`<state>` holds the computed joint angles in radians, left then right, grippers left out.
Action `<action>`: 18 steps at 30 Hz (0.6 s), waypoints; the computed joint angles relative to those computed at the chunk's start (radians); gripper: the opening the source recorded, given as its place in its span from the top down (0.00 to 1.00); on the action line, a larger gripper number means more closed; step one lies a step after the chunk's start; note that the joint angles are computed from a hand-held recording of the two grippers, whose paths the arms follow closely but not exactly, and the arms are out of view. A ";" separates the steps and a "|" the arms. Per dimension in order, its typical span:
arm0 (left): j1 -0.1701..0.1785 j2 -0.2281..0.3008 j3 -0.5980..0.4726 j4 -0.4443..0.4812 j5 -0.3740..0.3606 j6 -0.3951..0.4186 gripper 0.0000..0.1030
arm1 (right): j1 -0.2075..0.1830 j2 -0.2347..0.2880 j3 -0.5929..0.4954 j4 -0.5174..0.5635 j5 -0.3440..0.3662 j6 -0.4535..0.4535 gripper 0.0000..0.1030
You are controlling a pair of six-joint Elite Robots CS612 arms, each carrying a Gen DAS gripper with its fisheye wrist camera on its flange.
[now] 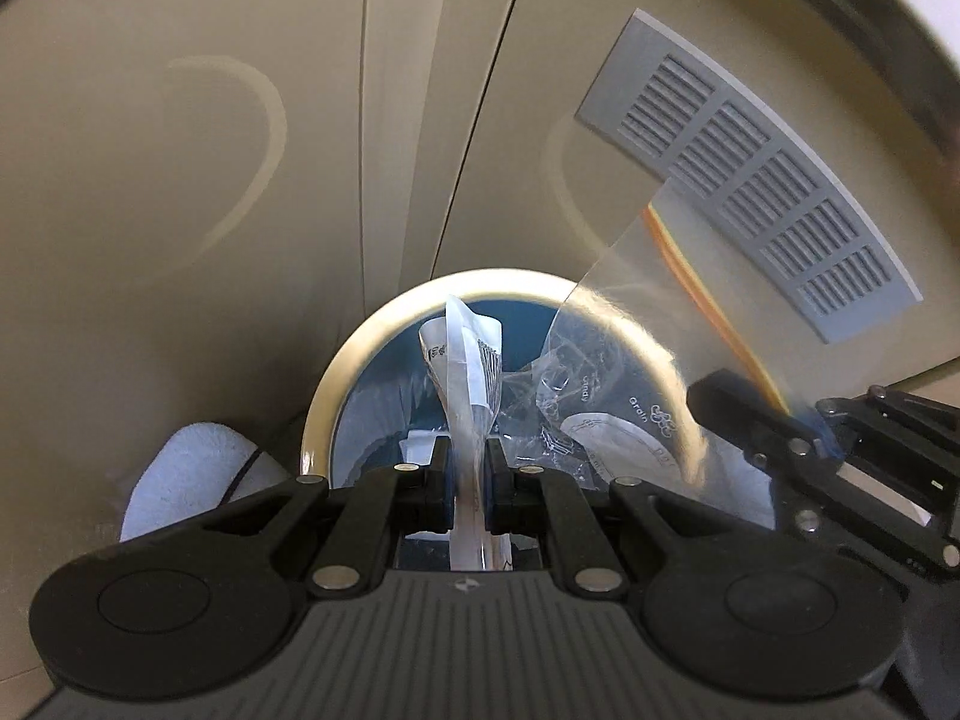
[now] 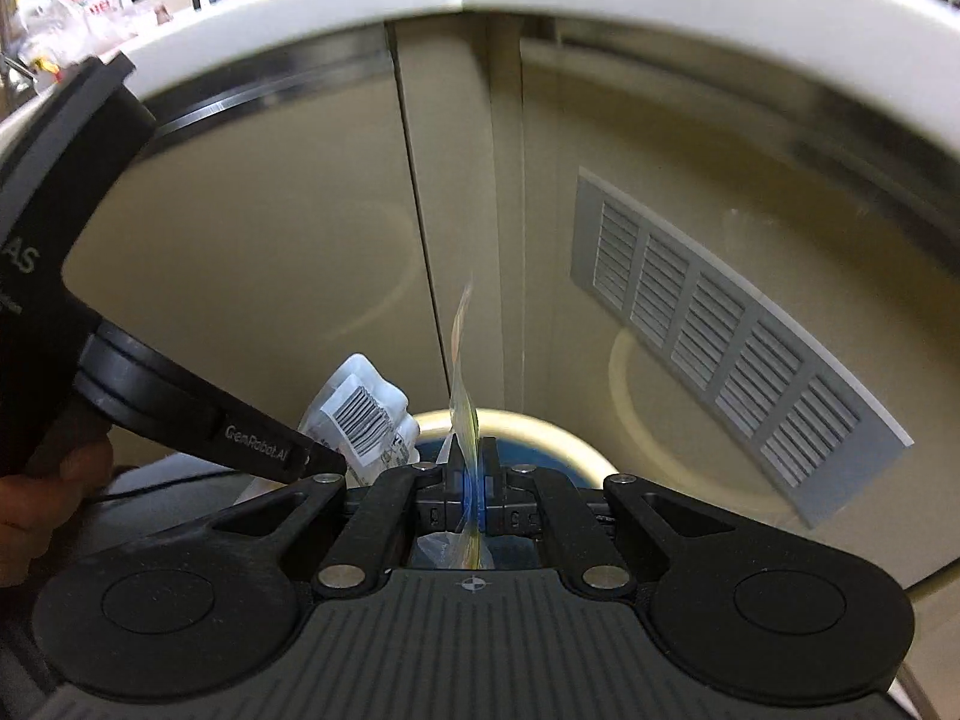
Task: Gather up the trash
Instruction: 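Open both grippers to drop the wrapper and zip bag into the bin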
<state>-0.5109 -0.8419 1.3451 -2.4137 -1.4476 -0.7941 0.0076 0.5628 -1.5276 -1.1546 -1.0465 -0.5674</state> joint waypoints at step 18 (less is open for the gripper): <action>0.003 0.088 -0.128 0.158 -0.033 0.055 0.91 | 0.030 -0.019 0.082 0.031 -0.141 0.033 0.97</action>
